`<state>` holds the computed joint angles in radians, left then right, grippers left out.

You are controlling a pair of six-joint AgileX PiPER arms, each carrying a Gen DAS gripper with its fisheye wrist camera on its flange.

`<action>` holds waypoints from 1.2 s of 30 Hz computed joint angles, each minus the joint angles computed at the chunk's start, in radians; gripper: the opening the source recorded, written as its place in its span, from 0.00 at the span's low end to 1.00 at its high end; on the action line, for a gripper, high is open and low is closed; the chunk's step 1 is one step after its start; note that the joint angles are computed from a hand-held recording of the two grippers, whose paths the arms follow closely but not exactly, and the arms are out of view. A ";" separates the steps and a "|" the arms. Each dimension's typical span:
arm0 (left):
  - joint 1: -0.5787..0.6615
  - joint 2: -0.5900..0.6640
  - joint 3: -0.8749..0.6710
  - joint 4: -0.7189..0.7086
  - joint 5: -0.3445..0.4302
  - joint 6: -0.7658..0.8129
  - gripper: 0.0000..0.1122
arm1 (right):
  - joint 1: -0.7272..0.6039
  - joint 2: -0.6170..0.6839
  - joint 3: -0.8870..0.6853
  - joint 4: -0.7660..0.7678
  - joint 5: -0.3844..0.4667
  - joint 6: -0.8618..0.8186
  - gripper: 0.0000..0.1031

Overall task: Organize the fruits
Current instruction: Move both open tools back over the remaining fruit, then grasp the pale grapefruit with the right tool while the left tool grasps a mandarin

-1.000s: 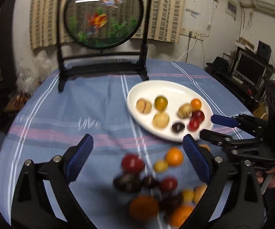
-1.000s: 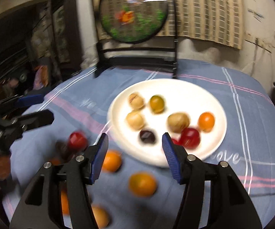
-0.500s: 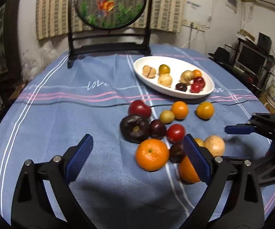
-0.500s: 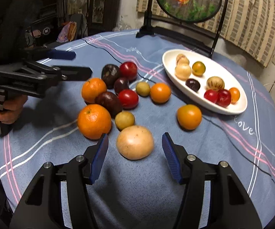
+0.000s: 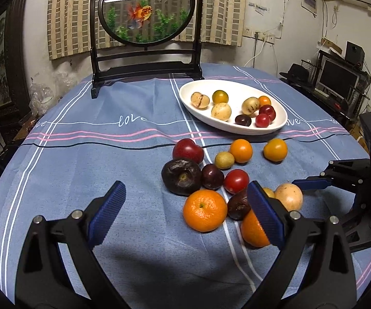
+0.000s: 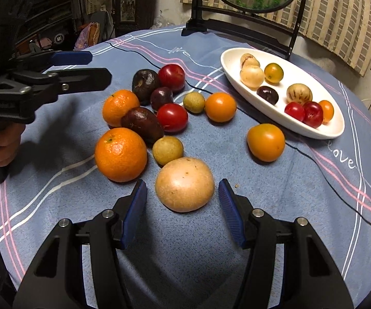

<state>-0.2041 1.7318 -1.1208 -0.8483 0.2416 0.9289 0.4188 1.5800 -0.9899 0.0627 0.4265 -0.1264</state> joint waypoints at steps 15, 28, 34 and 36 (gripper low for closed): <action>-0.008 -0.001 0.000 0.078 -0.012 -0.070 0.86 | -0.006 0.018 -0.009 -0.007 -0.010 0.015 0.57; -0.014 0.001 -0.001 0.126 -0.021 -0.115 0.86 | -0.007 0.016 -0.011 0.001 -0.006 0.006 0.50; -0.018 0.004 -0.004 0.177 -0.023 -0.162 0.86 | -0.008 0.009 -0.011 -0.007 -0.007 0.021 0.45; -0.015 0.003 -0.003 0.138 -0.011 -0.122 0.86 | -0.019 0.003 -0.008 0.003 -0.016 0.025 0.45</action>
